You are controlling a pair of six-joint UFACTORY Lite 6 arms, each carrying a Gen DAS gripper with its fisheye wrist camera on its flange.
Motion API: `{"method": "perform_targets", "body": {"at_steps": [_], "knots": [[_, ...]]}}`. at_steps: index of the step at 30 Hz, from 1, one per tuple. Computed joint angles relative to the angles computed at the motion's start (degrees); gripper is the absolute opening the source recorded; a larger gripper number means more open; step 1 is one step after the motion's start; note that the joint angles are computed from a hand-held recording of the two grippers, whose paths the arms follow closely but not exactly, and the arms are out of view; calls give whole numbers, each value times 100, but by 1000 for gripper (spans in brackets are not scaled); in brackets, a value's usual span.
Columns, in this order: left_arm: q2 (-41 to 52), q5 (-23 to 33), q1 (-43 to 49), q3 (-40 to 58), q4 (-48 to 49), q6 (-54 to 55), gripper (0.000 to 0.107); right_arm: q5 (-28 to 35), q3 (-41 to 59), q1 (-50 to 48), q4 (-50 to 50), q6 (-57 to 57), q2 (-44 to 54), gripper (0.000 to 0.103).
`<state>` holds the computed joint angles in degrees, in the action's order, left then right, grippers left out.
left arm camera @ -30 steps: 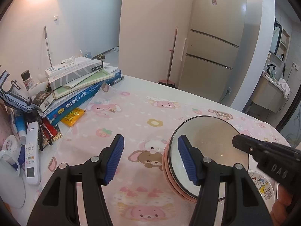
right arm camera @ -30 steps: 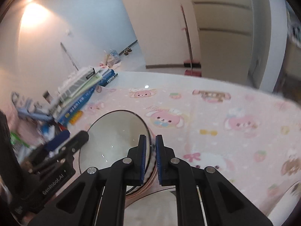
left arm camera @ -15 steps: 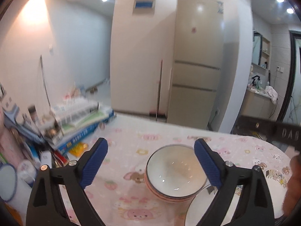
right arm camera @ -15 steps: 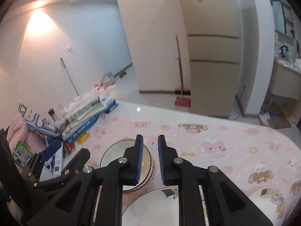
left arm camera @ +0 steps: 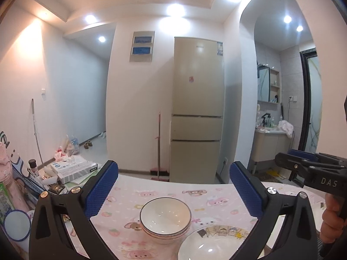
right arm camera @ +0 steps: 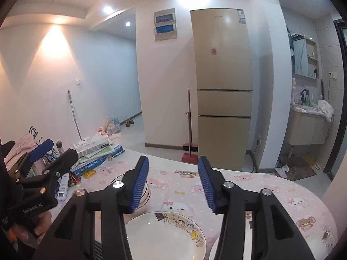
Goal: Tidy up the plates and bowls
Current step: 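Move both grippers to the rim of a white cartoon-rim plate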
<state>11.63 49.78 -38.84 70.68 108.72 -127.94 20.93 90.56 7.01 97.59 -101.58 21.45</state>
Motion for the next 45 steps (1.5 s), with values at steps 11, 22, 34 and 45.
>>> {"method": "perform_targets", "body": {"at_steps": [11, 22, 34, 45], "knots": [[-27, 1800, -411, -1207, 694, -1641, 103, 1185, -1638, -928, 1519, -1778, -522, 83], [530, 607, -216, -922, 823, -1607, 103, 1192, -1672, -937, 2336, -2650, 256, 83], [1307, -243, -244, -243, 153, -969, 103, 727, -1330, -580, 2280, -2845, 865, 83], [1994, -1770, 445, 711, -1794, 588, 102, -33, 493, -258, -1009, 680, 2457, 54]]}}
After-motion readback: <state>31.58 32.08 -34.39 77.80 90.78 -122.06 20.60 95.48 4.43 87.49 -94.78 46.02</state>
